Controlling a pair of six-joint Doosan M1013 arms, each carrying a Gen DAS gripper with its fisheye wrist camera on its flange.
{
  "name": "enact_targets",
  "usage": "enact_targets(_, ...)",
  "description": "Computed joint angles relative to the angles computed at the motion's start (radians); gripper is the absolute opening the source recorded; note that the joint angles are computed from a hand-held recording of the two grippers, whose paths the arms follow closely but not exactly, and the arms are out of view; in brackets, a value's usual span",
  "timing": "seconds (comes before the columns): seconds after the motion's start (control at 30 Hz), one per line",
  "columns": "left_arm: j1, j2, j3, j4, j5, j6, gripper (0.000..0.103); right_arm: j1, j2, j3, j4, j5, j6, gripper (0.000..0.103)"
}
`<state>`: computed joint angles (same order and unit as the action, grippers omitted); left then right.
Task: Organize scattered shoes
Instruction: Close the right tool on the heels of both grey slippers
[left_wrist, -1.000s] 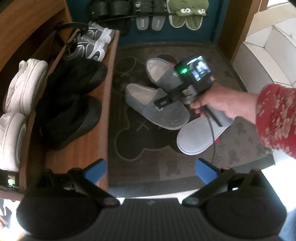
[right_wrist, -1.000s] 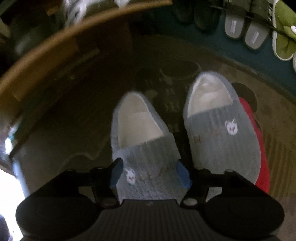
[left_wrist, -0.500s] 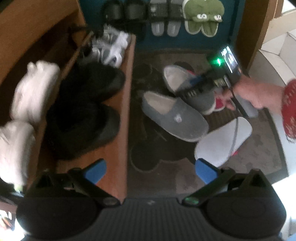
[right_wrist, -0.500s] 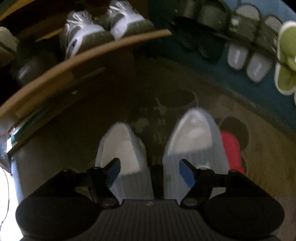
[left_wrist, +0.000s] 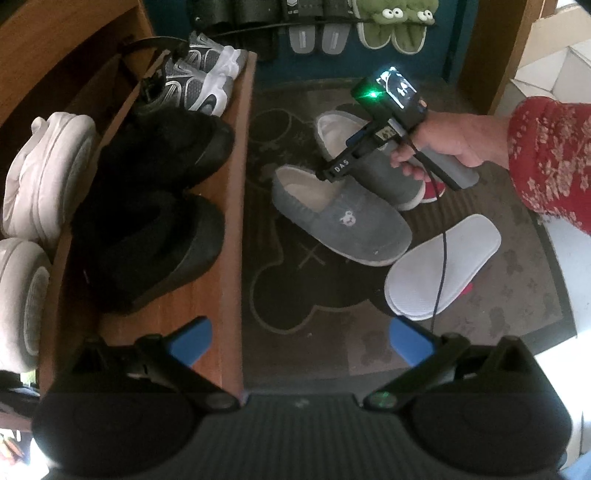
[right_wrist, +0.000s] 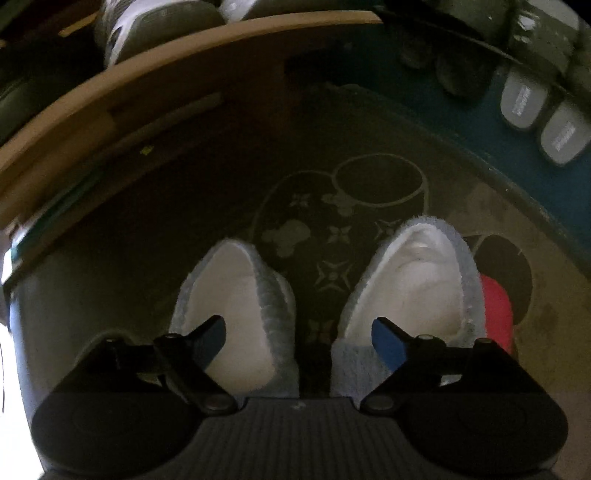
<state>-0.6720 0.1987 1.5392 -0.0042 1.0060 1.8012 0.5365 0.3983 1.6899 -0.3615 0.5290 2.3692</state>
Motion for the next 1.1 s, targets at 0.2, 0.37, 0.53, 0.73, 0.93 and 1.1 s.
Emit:
enact_targets(0.2, -0.002, 0.004, -0.006, 0.001, 0.009, -0.006, 0.103, -0.008, 0.018, -0.042, 0.171, 0.149, -0.212, 0.083)
enact_targets(0.37, -0.001, 0.003, -0.005, -0.005, 0.010, -0.007, 0.103, -0.040, -0.009, 0.002, 0.356, 0.095, -0.220, 0.072)
enact_targets(0.53, -0.005, 0.005, -0.004, -0.009, 0.016, 0.007, 0.103, -0.012, 0.033, -0.032, 0.176, 0.127, -0.044, 0.073)
enact_targets(0.73, -0.005, 0.003, -0.003, -0.012, 0.020, 0.011, 0.103, 0.016, 0.083, -0.066, 0.057, 0.174, 0.109, 0.054)
enact_targets(0.93, 0.000, 0.000, -0.001, -0.013, 0.033, 0.008, 0.103, 0.011, 0.028, 0.021, -0.022, 0.031, 0.313, 0.020)
enact_targets(1.1, -0.004, -0.011, 0.007, -0.008, 0.024, 0.003, 0.103, 0.018, -0.015, 0.070, -0.128, -0.040, 0.500, 0.019)
